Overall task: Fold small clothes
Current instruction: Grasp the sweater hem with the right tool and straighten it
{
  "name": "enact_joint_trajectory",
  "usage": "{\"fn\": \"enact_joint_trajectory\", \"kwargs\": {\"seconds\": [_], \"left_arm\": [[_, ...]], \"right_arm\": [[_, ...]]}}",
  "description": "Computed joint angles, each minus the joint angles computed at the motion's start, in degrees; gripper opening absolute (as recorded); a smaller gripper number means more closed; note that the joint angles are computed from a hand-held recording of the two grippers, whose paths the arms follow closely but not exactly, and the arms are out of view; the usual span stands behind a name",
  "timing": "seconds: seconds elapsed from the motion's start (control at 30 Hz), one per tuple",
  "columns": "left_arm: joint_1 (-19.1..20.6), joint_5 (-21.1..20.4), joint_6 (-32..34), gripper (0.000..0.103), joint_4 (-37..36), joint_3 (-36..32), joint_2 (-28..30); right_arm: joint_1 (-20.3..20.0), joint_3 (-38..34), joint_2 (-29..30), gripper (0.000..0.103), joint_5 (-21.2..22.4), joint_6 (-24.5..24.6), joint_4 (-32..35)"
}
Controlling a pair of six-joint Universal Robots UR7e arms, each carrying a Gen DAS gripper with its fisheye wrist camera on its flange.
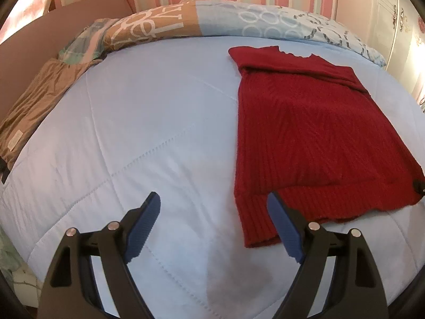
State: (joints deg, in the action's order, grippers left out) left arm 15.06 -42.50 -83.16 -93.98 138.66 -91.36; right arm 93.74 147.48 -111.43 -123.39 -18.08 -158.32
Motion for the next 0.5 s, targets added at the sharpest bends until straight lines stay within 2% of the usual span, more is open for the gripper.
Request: {"fn": "enact_joint_trajectory", "kwargs": {"seconds": [0.3,0.5], "left_arm": [[0.4,-0.9,1.6,0.083,-4.0,1.5,0.3],[1.4,-1.0,5.1,0.083,-10.6,2.2,1.8]], "right_arm": [[-0.5,0.1,-0.9,0.01,0.5,-0.4,1.5],[0.0,-0.3,-0.7,0.01,0.3,0.6,2.0]]}}
